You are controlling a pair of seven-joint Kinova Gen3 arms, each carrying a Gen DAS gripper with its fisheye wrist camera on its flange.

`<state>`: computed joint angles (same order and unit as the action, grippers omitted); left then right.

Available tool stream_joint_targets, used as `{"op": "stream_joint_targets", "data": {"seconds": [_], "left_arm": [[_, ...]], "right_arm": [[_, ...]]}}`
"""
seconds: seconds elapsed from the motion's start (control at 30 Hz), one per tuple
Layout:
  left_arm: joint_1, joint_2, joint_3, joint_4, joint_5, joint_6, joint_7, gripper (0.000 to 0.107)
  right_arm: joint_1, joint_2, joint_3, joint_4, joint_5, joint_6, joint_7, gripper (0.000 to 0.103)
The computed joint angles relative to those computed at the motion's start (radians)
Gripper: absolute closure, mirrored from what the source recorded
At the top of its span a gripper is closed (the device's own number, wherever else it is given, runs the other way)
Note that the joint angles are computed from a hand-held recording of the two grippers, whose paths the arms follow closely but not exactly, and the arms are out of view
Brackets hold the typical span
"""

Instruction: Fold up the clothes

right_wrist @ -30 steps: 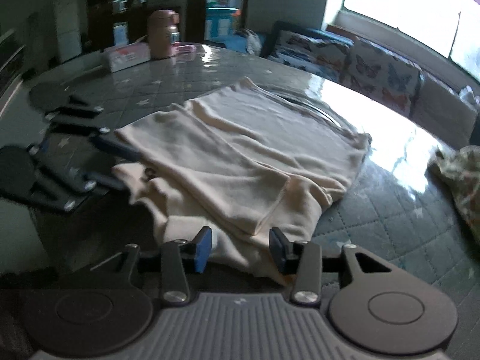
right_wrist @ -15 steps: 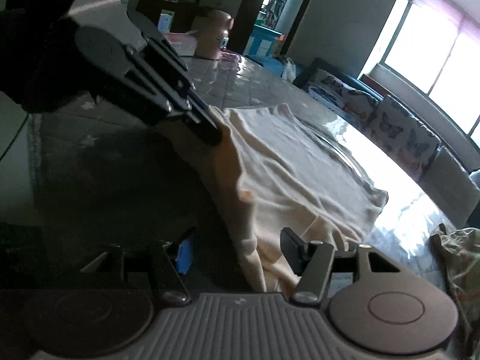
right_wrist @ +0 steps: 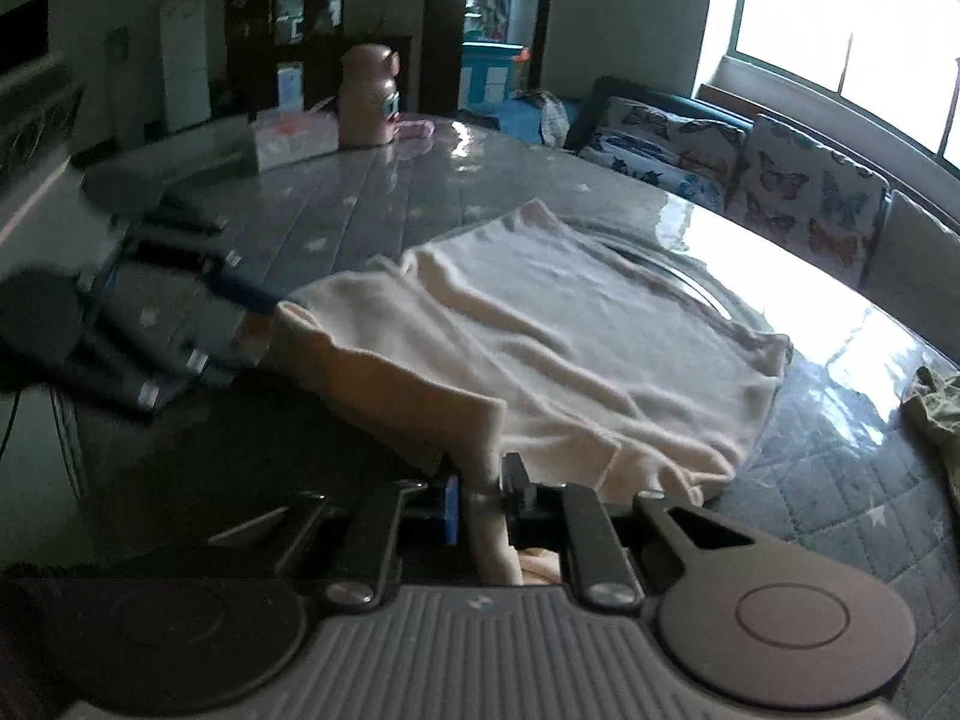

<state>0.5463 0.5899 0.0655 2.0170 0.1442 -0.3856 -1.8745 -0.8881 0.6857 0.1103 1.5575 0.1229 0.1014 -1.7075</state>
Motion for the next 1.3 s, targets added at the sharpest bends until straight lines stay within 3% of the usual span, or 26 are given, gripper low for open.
{"op": "stream_joint_targets", "data": {"seconds": [0.17,0.27,0.33,0.37,0.43,0.67,0.97,1.13,1.3], "left_arm": [[0.151,0.029,-0.132,0.008,0.147,-0.054,-0.116,0.056],[0.191,0.053,-0.171,-0.016,0.236,-0.054,-0.19,0.056],[0.201,0.069,-0.184,-0.028,0.277,-0.059,-0.228,0.075],[0.188,0.07,-0.174,-0.028,0.279,-0.064,-0.233,0.087],[0.164,0.061,-0.15,-0.017,0.276,-0.081,-0.236,0.095],[0.126,-0.036,-0.082,0.081,0.237,-0.123,-0.279,0.097],[0.061,-0.227,0.025,0.229,0.168,-0.04,-0.185,0.097],[0.02,-0.231,0.033,0.19,0.132,0.021,-0.126,0.097],[-0.071,-0.181,0.061,0.069,0.051,0.105,-0.027,0.097]], "right_arm": [[0.004,-0.003,0.0,-0.011,-0.014,-0.008,-0.012,0.091],[-0.005,-0.007,0.012,-0.006,-0.017,-0.017,-0.017,0.092],[-0.015,-0.011,0.024,0.005,-0.021,-0.032,-0.021,0.092],[-0.024,-0.014,0.035,0.015,-0.025,-0.044,-0.023,0.093],[-0.034,-0.019,0.045,0.03,-0.033,-0.061,-0.022,0.094],[-0.043,-0.087,0.033,0.126,-0.064,-0.125,0.025,0.094],[0.007,-0.243,-0.1,0.257,-0.098,-0.117,0.102,0.094],[0.105,-0.233,-0.198,0.205,-0.092,-0.073,0.123,0.094],[0.197,-0.174,-0.26,0.097,-0.1,-0.012,0.124,0.094]]}}
